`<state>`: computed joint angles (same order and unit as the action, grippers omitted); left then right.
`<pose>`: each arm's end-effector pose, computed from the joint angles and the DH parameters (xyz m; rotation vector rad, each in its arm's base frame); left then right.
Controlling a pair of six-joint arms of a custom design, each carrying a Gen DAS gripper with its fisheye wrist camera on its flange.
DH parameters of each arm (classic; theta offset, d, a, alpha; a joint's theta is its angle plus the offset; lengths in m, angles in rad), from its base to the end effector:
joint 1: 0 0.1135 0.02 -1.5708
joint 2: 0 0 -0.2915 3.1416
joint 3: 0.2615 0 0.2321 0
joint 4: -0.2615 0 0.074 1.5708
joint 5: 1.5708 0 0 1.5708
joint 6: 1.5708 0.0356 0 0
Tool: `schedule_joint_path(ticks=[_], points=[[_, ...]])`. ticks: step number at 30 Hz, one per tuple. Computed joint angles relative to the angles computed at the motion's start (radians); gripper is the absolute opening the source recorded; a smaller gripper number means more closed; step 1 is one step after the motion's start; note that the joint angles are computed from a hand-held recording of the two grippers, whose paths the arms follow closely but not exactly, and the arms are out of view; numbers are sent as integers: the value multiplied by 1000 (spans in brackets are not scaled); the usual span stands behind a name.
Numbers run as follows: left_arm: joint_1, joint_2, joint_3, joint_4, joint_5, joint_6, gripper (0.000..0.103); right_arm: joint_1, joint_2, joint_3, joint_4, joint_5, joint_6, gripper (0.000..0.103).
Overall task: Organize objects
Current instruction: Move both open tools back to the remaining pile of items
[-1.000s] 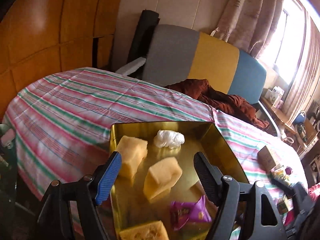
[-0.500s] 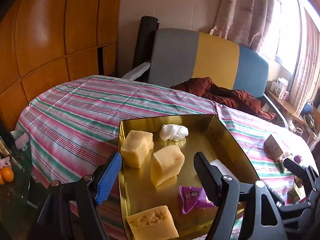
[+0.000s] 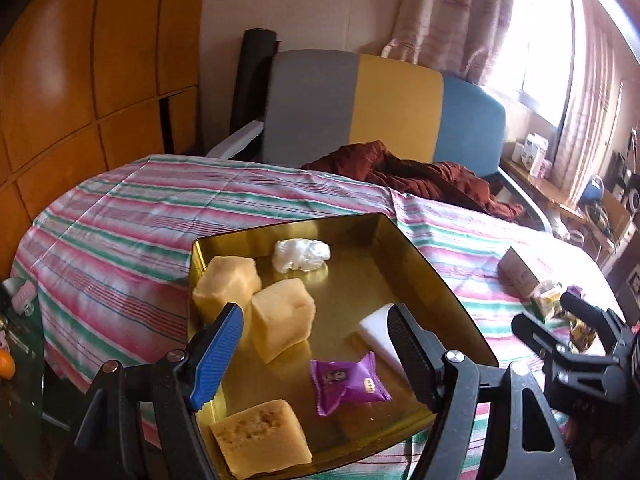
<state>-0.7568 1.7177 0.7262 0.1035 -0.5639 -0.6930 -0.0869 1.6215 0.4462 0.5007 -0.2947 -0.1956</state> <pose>0.2321 -0.1930 0.1663 -0.1614 2.2806 -0.0427 0.2608 -0.0123 0.1533 -0.2777 2.1995 0.1753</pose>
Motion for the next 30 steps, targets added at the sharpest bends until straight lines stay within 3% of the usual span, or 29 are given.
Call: schedule_joint_path(ticks=[11, 17, 25, 30], points=[[-51, 66, 103, -21, 62, 86, 75, -239, 61, 101, -76, -58, -62, 103], [-79, 110, 173, -27, 119, 130, 75, -434, 114, 240, -154, -103, -93, 103], [-146, 251, 368, -106, 280, 170, 75, -694, 320, 516, -253, -150, 69, 103], [-190, 413, 595, -214, 384, 223, 74, -794, 397, 612, -274, -272, 243, 103]])
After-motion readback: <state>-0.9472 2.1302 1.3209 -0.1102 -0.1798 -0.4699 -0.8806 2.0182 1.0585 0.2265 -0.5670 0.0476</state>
